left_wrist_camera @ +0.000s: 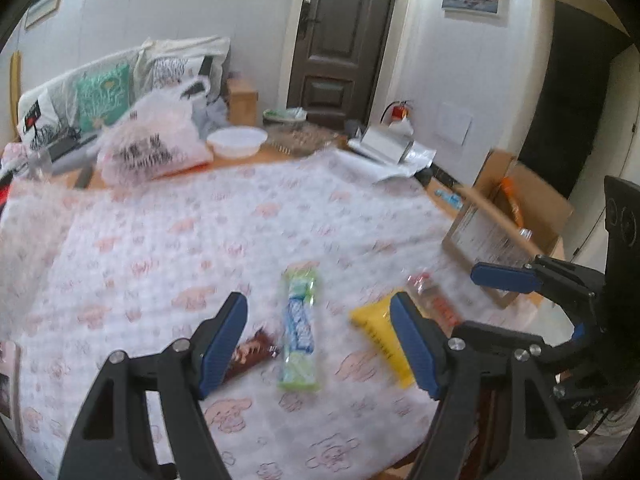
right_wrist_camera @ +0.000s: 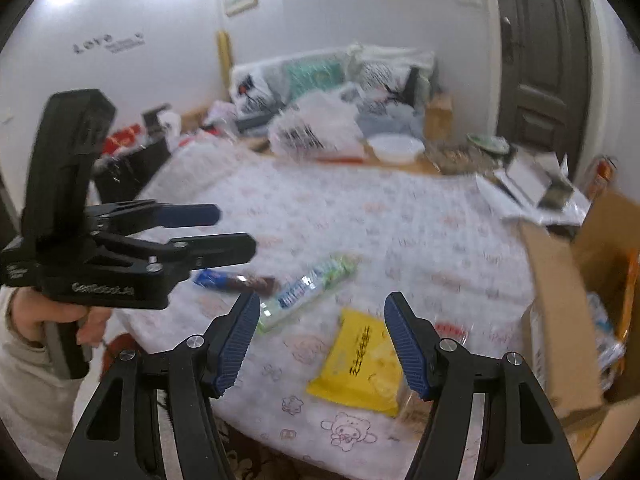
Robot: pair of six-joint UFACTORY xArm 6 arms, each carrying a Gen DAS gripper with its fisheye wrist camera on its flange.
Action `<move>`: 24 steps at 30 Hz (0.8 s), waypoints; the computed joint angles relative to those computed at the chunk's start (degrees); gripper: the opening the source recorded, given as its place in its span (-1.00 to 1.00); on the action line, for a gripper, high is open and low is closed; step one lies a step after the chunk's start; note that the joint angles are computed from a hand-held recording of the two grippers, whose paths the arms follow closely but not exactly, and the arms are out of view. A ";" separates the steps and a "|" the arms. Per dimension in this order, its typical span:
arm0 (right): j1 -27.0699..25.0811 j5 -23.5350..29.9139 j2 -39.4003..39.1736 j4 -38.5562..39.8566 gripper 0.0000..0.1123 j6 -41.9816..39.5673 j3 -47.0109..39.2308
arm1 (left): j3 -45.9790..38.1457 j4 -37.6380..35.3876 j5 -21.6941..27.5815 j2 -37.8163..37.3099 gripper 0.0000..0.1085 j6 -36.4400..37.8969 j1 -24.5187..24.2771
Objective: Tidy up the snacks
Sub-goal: 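Bring both tools back over the snack packs on the table, then grasp the yellow cheese cracker pack with the right gripper while the left grasps the green wafer bar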
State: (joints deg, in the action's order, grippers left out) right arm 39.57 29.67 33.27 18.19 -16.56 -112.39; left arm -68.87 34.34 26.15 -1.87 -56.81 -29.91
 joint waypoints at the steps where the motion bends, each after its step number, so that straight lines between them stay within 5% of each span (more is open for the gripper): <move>1: -0.16 0.24 0.40 -1.20 0.10 1.60 -0.21 | 0.62 -0.95 -1.06 0.27 0.30 0.65 0.30; 5: 0.33 0.33 3.50 -13.46 0.24 14.16 -1.28 | 1.86 -5.00 -5.31 2.96 0.26 4.08 1.56; 8: -0.14 3.22 5.67 -16.45 0.24 18.63 -3.39 | 0.61 -11.24 -7.21 6.47 -0.10 10.46 1.83; 12: 0.01 5.71 9.38 -24.87 0.24 24.44 -7.24 | -3.54 -14.19 -5.44 11.90 -0.33 14.92 1.62; 16: -0.41 9.32 12.51 -23.25 0.24 24.44 -11.42 | -6.68 -8.17 -4.08 14.81 -0.45 12.33 1.47; 20: -0.64 10.47 14.64 -21.84 0.24 23.12 -14.25 | -9.03 -4.70 -2.87 16.60 -0.82 10.86 1.69; 24: -0.78 11.00 16.23 -21.13 0.25 22.40 -16.44 | -9.08 -3.71 -3.47 16.82 -0.85 10.66 2.05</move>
